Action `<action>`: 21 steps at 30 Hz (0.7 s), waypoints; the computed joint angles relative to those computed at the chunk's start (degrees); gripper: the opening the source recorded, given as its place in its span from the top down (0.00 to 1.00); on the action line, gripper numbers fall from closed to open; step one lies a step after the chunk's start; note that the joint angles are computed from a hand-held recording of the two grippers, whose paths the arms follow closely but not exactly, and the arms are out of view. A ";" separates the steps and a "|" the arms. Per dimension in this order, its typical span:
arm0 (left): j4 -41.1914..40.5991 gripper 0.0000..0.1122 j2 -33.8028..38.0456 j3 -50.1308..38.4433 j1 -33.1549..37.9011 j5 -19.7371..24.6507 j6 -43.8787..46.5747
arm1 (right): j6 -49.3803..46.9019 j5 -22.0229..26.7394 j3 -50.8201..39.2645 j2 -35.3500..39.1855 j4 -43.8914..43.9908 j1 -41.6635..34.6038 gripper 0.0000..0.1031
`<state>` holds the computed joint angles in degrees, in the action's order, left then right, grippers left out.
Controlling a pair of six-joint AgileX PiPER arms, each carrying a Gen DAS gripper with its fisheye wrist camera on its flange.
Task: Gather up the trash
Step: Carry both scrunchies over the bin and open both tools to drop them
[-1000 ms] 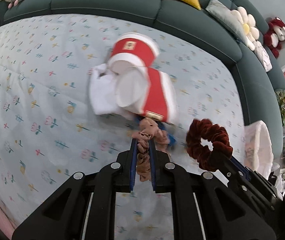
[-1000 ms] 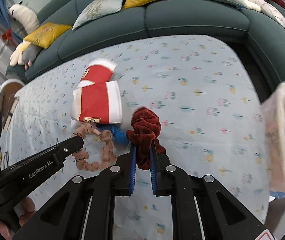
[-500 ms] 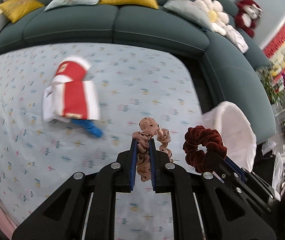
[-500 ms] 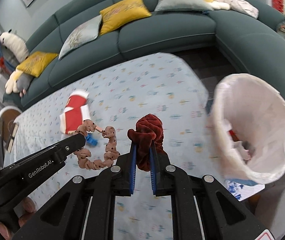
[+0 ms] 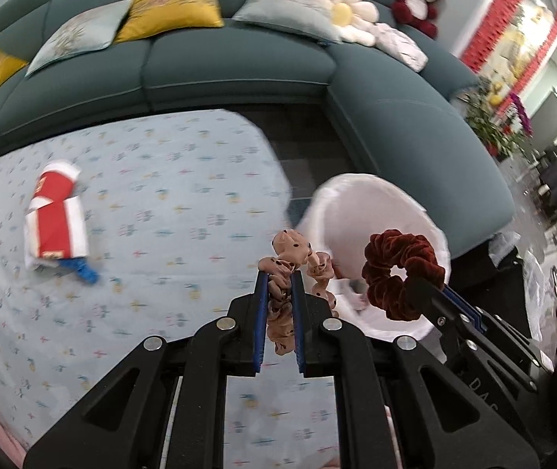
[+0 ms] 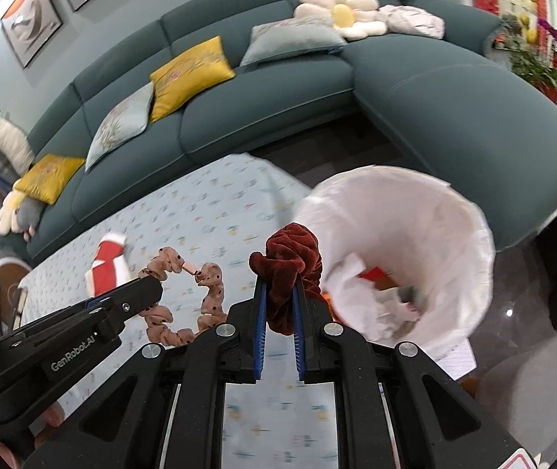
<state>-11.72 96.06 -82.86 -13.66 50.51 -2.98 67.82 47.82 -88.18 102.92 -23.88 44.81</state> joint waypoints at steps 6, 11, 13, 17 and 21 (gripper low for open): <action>0.87 0.90 2.62 -4.17 -6.04 0.82 -2.61 | 0.43 -1.63 7.55 -5.76 -1.11 -3.15 0.89; 2.01 0.90 5.47 -7.97 -9.73 1.85 -4.74 | 0.60 -3.52 11.99 -8.56 -1.02 -5.73 0.89; 2.26 0.90 6.55 -9.23 -10.54 2.12 -5.35 | 0.63 -4.09 13.13 -9.23 -0.95 -6.37 0.89; 2.93 0.89 8.19 -11.15 -11.99 2.58 -6.26 | 0.07 -5.44 14.97 -9.81 -0.47 -7.84 0.89; 3.28 0.87 10.03 -13.42 -12.76 3.48 -6.92 | -0.52 -6.10 15.54 -9.63 -0.05 -8.60 0.89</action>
